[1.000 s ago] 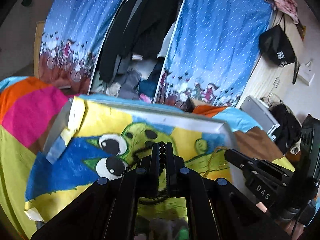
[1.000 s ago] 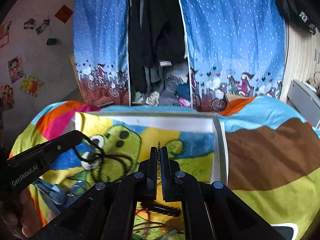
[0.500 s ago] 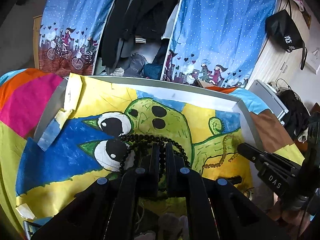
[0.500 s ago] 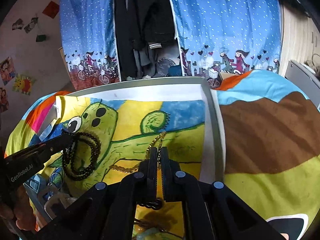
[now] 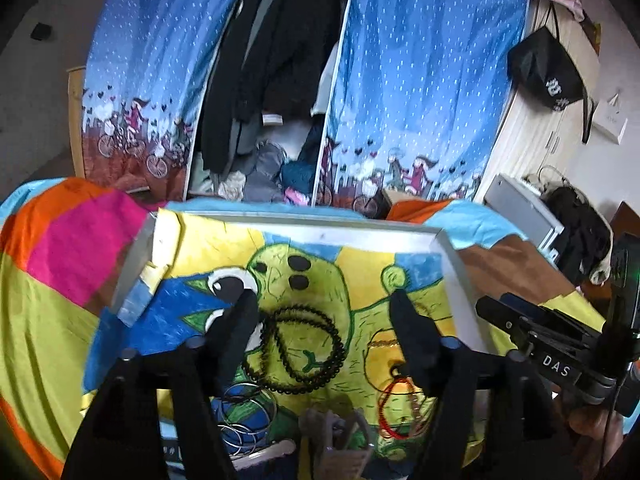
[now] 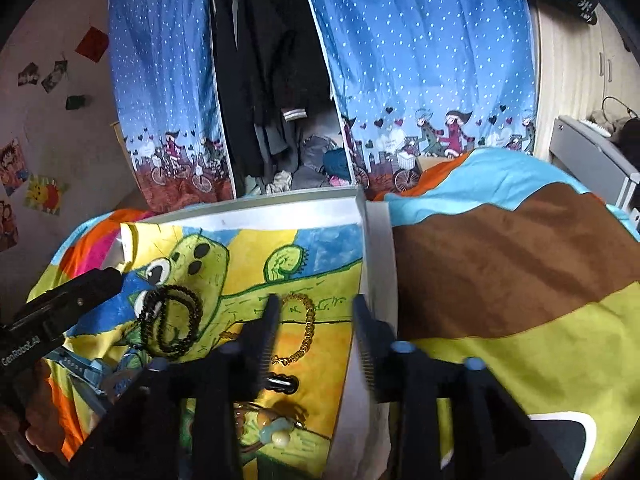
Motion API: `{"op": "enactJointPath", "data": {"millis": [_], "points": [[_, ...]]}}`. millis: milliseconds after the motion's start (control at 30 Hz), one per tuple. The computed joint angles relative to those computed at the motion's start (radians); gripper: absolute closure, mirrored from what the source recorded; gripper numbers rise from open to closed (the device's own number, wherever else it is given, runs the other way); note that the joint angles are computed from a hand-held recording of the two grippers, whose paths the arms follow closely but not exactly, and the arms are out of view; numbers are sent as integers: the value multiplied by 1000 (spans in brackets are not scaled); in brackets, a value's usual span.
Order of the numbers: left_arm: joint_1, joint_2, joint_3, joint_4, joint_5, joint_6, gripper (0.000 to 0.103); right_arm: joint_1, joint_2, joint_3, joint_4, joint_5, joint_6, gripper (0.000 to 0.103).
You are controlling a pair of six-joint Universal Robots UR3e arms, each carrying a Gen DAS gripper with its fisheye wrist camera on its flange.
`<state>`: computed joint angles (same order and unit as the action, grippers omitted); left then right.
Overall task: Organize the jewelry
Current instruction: 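Open both grippers over the tray and withdraw them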
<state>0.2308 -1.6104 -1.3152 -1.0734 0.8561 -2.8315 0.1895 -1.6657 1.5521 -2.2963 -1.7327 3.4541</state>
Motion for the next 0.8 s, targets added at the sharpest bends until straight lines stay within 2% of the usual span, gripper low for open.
{"op": "enactJointPath", "data": {"millis": [133,200,233,300,367,500,633,700,733,767,800], "points": [[24,51,20,-32,-1,25,38,22,-34,-32,29,-27,10,46],[38,84,19,-50,-6,39,37,36,-42,-52,39,-39,16,34],[48,101,16,-58,-12,48,36,45,-50,-60,44,-44,21,32],[68,142,-6,-63,-32,55,20,67,-62,-81,57,-57,27,27],[119,207,-46,-75,-81,66,16,90,-66,-103,71,-77,29,24],[212,296,-58,-182,-155,137,16,161,-77,-135,84,-139,44,15],[368,416,-67,-382,-268,282,15,246,-93,-150,94,-218,76,10],[448,464,-47,-530,-317,388,14,294,-103,-144,89,-266,103,0],[506,501,-34,-634,-344,464,13,316,-105,-145,92,-287,115,0],[554,529,-20,-721,-360,526,11,337,-104,-150,98,-306,126,0],[597,551,-3,-802,-368,583,1,363,-106,-153,106,-330,138,0]]}}
